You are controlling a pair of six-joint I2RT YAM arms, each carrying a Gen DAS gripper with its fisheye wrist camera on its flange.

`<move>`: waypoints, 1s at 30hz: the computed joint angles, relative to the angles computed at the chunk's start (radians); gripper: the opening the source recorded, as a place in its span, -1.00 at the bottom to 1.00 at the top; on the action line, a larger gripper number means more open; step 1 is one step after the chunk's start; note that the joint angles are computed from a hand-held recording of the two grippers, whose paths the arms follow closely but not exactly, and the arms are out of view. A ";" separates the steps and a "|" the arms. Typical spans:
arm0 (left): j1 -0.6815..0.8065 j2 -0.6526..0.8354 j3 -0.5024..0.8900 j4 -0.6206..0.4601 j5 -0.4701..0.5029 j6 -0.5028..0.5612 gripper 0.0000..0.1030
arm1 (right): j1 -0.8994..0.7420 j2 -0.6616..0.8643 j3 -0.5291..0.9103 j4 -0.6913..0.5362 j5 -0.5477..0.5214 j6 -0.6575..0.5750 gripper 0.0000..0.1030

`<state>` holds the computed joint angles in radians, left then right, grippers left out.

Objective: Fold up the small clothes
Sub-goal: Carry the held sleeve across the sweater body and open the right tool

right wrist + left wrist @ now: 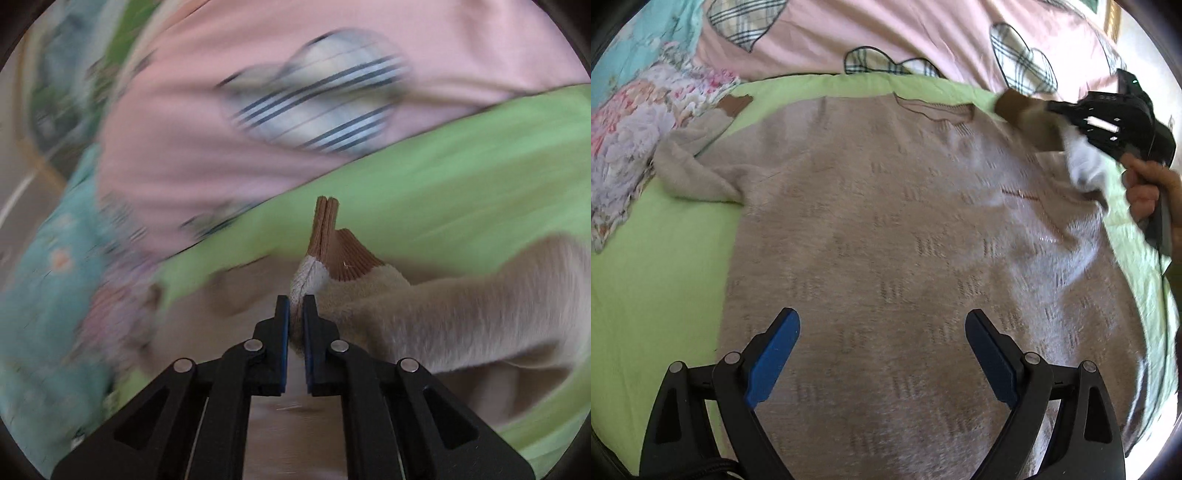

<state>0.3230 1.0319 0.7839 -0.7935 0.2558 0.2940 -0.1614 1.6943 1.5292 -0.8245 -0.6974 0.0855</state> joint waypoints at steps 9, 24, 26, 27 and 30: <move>0.241 0.184 0.096 -0.048 0.196 0.085 0.79 | 0.367 0.013 -0.182 0.204 -0.043 0.175 -0.85; 0.047 0.773 0.576 -0.027 0.453 -0.201 0.79 | 0.326 -0.139 -0.359 0.158 -0.008 0.142 -0.32; 0.021 0.865 0.671 -0.026 0.483 -0.255 0.79 | 0.281 -0.191 -0.388 0.144 -0.019 0.134 -0.32; -0.005 0.931 0.740 -0.022 0.482 -0.287 0.76 | 0.258 -0.216 -0.404 0.139 -0.023 0.129 -0.31; -0.067 1.005 0.808 0.048 0.373 -0.306 -0.46 | 0.203 -0.282 -0.435 0.112 -0.014 0.122 -0.31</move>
